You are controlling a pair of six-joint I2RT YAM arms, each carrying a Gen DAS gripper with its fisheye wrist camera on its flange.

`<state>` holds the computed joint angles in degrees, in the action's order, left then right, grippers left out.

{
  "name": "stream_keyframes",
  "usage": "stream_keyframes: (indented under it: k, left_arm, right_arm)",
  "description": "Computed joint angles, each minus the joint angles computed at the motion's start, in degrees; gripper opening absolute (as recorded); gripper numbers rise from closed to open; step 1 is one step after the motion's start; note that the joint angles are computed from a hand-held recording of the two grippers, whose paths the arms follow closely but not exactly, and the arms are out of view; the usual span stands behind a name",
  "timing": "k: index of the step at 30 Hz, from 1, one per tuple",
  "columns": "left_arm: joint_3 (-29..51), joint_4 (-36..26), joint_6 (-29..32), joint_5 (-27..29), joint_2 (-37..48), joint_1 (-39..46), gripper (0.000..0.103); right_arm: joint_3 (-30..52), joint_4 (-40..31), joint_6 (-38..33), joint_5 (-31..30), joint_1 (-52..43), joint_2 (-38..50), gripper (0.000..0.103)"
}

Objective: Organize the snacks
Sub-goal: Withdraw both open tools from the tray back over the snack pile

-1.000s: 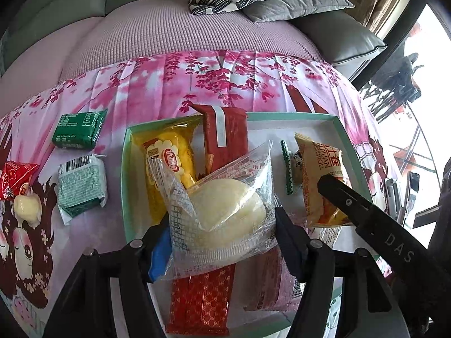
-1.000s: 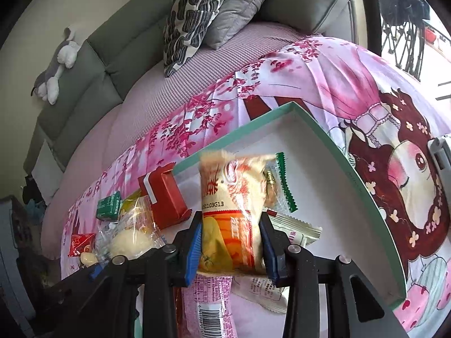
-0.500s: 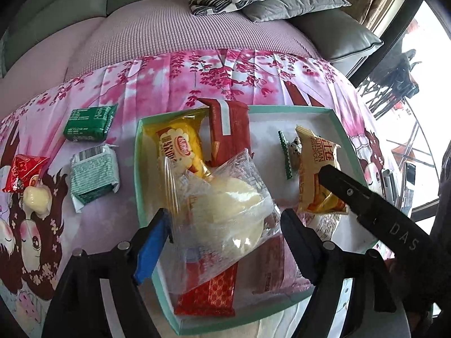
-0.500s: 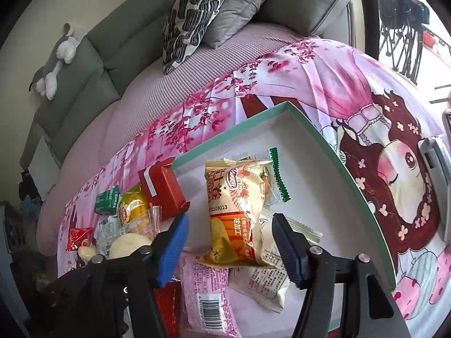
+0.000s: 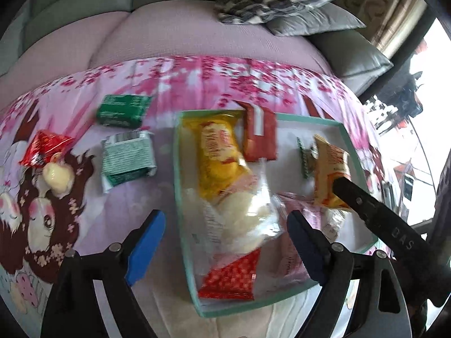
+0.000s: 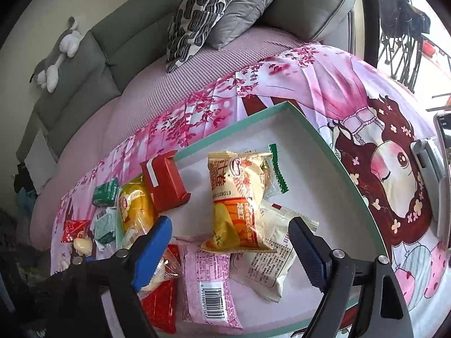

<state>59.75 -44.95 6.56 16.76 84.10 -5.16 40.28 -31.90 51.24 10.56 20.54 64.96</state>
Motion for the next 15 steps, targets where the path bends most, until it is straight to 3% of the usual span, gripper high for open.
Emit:
stream_keyframes:
  k: [2, 4, 5, 15]
  left_arm:
    - [-0.2, 1.0, -0.7, -0.8, 0.1, 1.4, 0.091]
    - [-0.4, 2.2, -1.7, -1.7, 0.4, 2.5, 0.093]
    - [-0.6, 2.9, -2.1, -2.2, 0.6, 2.9, 0.093]
    - [-3.4, 10.2, -4.2, -5.4, 0.4, 4.5, 0.094]
  right_arm:
    - [0.2, -0.2, 0.0, 0.4, 0.5, 0.3, 0.088]
    - [0.2, 0.0, 0.0, 0.5, 0.7, 0.6, 0.102]
    - [0.1, 0.1, -0.1, 0.7, 0.7, 0.6, 0.103]
    - [-0.1, 0.2, 0.8, 1.5, 0.7, 0.3, 0.103]
